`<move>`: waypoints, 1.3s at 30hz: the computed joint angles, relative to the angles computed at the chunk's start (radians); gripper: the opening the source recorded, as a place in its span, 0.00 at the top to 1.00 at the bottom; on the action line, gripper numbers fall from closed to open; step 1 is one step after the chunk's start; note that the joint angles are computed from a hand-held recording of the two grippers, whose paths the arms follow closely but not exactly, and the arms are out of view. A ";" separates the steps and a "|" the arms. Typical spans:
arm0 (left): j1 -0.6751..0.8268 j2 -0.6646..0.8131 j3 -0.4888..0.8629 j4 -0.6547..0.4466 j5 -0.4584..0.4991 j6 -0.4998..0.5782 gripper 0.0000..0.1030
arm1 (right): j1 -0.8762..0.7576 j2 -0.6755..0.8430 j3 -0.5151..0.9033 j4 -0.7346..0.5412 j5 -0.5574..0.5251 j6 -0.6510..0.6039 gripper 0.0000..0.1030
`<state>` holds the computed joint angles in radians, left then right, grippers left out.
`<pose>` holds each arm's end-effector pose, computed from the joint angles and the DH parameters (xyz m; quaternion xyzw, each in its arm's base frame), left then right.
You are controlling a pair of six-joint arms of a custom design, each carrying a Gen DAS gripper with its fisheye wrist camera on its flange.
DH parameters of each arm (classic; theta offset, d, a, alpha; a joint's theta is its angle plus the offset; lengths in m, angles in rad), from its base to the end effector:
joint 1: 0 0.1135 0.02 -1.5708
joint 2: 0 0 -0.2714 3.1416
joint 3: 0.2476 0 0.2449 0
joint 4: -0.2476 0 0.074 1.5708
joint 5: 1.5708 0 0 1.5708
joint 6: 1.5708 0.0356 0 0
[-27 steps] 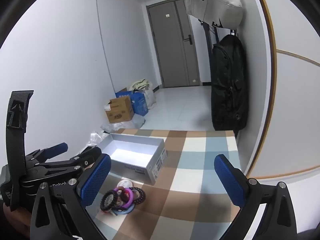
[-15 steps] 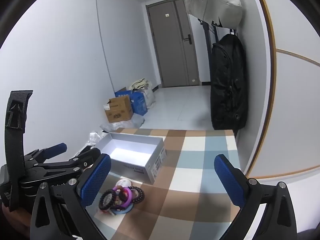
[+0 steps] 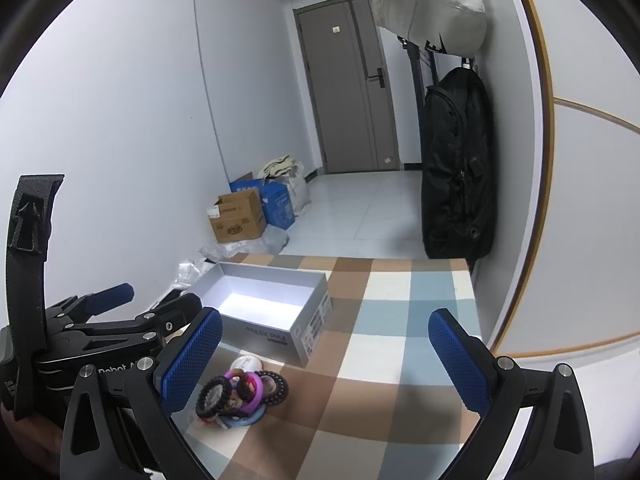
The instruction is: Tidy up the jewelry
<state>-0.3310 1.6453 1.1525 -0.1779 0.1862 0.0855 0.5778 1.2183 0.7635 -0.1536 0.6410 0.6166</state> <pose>0.3413 -0.1243 0.2570 0.2249 0.8688 -0.1361 0.4196 0.2211 0.1188 0.2592 0.1621 0.8383 0.0161 0.5203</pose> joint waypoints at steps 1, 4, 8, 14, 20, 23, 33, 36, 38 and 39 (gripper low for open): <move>0.000 0.001 0.002 -0.003 0.002 0.001 0.01 | 0.001 0.001 0.000 0.002 0.001 0.000 0.00; 0.003 0.003 0.005 -0.001 0.006 0.002 0.01 | 0.002 0.002 -0.001 0.003 0.004 0.004 0.00; 0.006 0.005 0.007 -0.010 0.009 0.001 0.01 | 0.000 0.002 -0.005 0.007 0.004 0.006 0.00; 0.007 0.005 0.007 -0.012 0.012 0.001 0.01 | -0.005 -0.001 -0.014 0.018 0.004 0.002 0.00; 0.007 0.008 0.004 -0.012 0.016 0.008 0.01 | -0.009 -0.012 -0.012 0.005 -0.001 0.006 0.00; 0.010 0.016 0.013 -0.023 0.021 0.004 0.01 | -0.013 -0.012 -0.013 0.006 -0.005 0.005 0.00; 0.011 0.020 0.017 -0.035 0.030 0.001 0.01 | -0.008 0.012 0.003 0.001 -0.010 -0.005 0.00; 0.012 0.025 0.024 -0.043 0.033 -0.001 0.01 | -0.008 0.011 0.002 0.003 -0.011 -0.006 0.00; 0.012 0.026 0.025 -0.043 0.035 0.000 0.01 | -0.007 0.015 0.004 0.001 -0.009 -0.001 0.00; 0.013 0.026 0.025 -0.043 0.036 0.000 0.01 | -0.009 0.014 0.004 0.001 -0.010 0.000 0.00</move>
<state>-0.3185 1.6711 1.1776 -0.2208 0.2218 0.0858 0.5689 1.2326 0.7677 -0.1522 0.6307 0.6167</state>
